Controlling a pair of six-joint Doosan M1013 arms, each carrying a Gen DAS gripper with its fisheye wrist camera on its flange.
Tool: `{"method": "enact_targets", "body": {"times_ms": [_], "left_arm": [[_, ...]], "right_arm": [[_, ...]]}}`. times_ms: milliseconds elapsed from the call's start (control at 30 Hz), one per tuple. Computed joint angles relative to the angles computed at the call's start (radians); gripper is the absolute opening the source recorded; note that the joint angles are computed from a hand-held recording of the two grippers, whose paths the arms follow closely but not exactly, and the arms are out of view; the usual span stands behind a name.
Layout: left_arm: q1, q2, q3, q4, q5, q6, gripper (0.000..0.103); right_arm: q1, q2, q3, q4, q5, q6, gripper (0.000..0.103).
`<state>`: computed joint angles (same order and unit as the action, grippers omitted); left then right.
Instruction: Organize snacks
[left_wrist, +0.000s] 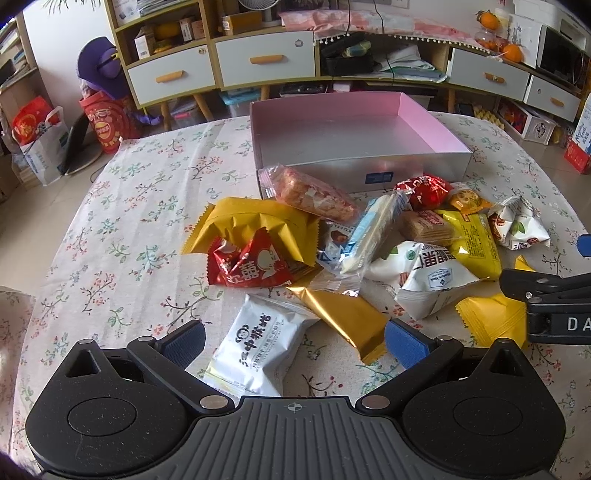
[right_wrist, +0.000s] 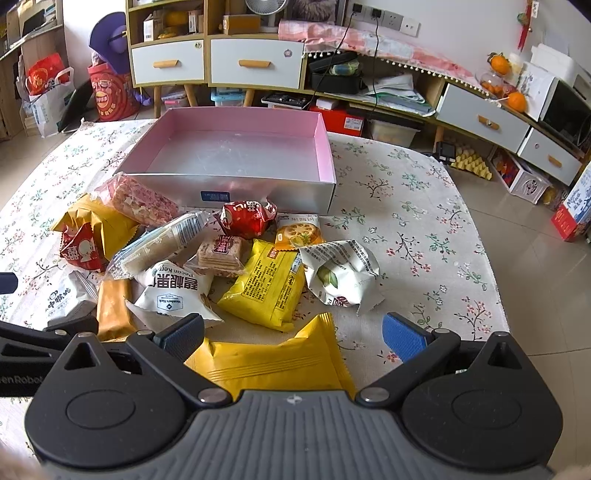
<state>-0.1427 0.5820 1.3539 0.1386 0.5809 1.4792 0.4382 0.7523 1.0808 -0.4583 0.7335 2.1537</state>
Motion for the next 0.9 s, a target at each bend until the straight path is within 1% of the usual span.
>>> {"method": "enact_targets", "body": {"times_ms": [67,133,200,267,333,433,533,700,767,833,900], "left_arm": [[0.006,-0.002,0.011,-0.005,-0.031,0.011,0.103],[0.017,-0.009,0.038,-0.049,-0.104,0.073,0.103],[0.029,-0.015,0.063,-0.117,-0.174,0.174,0.103],[0.042,-0.016,0.079,-0.24,-0.215,0.327,0.103],[0.058,-0.012,0.079,-0.376,-0.2,0.469,0.103],[0.083,-0.007,0.082,-0.593,-0.177,0.69,0.103],[0.104,0.0,0.088,-0.751,-0.161,0.86,0.103],[0.133,0.019,0.086,-0.858,-0.107,0.955,0.102],[0.14,0.021,0.092,-0.887,-0.1,0.987,0.101],[0.145,0.024,0.092,-0.91,-0.092,1.006,0.1],[0.148,0.03,0.087,-0.911,-0.076,0.997,0.096]], "right_arm": [[-0.002,-0.002,0.007,0.002,-0.007,-0.007,0.103],[-0.007,-0.009,0.026,0.012,-0.044,-0.037,0.103],[-0.015,-0.018,0.053,0.051,-0.105,-0.1,0.103],[-0.027,-0.026,0.076,0.138,-0.158,-0.196,0.103],[-0.038,-0.031,0.092,0.245,-0.189,-0.301,0.103],[-0.051,-0.031,0.098,0.381,-0.189,-0.423,0.101],[-0.059,-0.038,0.117,0.47,-0.215,-0.502,0.1],[-0.07,-0.051,0.161,0.546,-0.273,-0.604,0.1],[-0.078,-0.051,0.171,0.569,-0.277,-0.631,0.1],[-0.084,-0.055,0.19,0.604,-0.305,-0.673,0.102],[-0.09,-0.06,0.206,0.656,-0.334,-0.728,0.102]]}}
